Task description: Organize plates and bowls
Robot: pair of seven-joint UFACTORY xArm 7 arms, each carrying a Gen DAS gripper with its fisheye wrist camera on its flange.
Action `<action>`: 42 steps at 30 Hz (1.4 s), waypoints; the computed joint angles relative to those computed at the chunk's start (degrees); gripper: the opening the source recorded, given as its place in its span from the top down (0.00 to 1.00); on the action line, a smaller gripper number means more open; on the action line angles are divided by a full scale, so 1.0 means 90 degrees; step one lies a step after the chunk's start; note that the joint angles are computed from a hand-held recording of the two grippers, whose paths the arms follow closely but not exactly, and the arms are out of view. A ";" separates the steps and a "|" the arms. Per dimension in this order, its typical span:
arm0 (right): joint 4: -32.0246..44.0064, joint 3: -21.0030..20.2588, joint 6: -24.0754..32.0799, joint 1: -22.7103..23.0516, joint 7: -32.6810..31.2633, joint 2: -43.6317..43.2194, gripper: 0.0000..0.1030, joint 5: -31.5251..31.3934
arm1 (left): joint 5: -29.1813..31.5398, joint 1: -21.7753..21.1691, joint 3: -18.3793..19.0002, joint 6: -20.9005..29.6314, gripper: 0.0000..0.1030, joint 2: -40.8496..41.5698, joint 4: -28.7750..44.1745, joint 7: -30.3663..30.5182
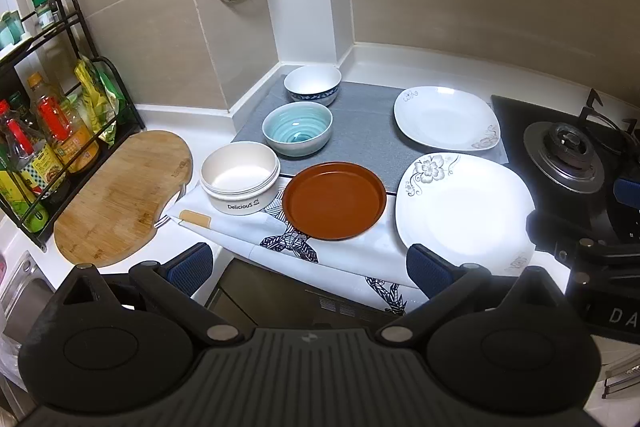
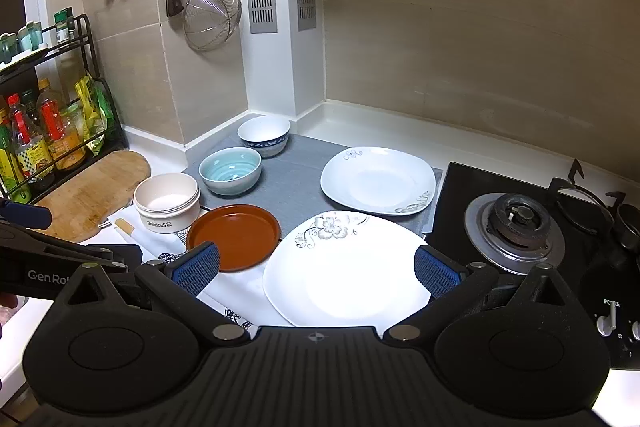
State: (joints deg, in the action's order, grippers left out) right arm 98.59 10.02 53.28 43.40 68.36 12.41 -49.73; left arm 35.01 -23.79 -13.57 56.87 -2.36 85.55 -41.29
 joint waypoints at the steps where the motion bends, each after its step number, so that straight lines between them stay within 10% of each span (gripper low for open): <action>1: -0.0011 0.0000 0.0008 0.0006 0.0012 -0.0009 0.00 -0.0010 | 0.0013 -0.0007 -0.0008 -0.0007 0.00 0.0001 -0.0010 -0.0021; 31: -0.0051 0.0049 0.0051 -0.0008 0.0008 -0.0037 0.00 0.0006 | -0.0109 -0.0011 0.0024 -0.0004 0.00 0.0025 0.0031 0.0095; 42: -0.0511 -0.0041 -0.1058 -0.0389 0.0176 -0.0139 0.00 0.0191 | -0.0661 0.0289 0.0234 -0.0417 0.00 -0.0013 -0.0281 -0.0136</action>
